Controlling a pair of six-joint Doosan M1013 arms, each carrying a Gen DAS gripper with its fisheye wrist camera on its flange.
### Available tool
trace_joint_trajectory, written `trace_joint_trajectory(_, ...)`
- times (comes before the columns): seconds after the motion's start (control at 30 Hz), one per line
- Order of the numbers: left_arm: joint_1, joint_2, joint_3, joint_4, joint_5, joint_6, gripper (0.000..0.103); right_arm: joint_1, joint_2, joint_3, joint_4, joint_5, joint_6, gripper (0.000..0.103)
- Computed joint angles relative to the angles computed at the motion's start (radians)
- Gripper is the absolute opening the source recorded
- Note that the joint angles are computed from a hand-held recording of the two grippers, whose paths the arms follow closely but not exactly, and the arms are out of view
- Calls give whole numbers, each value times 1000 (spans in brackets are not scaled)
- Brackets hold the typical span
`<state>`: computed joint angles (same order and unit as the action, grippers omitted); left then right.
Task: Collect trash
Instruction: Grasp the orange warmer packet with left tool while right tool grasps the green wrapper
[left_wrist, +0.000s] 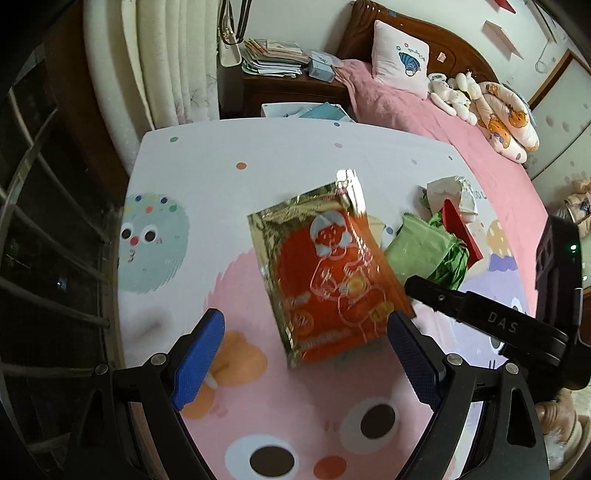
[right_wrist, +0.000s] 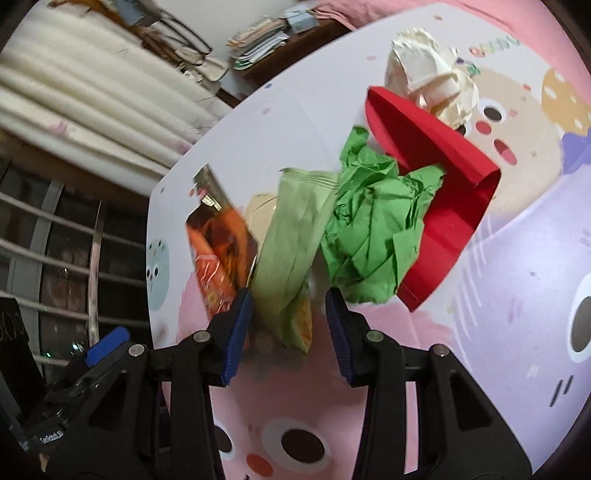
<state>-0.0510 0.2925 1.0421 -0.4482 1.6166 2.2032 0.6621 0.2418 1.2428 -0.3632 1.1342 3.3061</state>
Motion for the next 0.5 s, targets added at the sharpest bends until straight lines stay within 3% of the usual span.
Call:
trace_joint_trajectory(0.2, -17, 19, -22, -11, 11, -18, 91, -29, 6, 28, 19, -49, 50, 36)
trace_joint_trajectory(0.5, -51, 61, -47, 22, 32, -97, 91, -45, 70, -58, 75, 20, -123, 32)
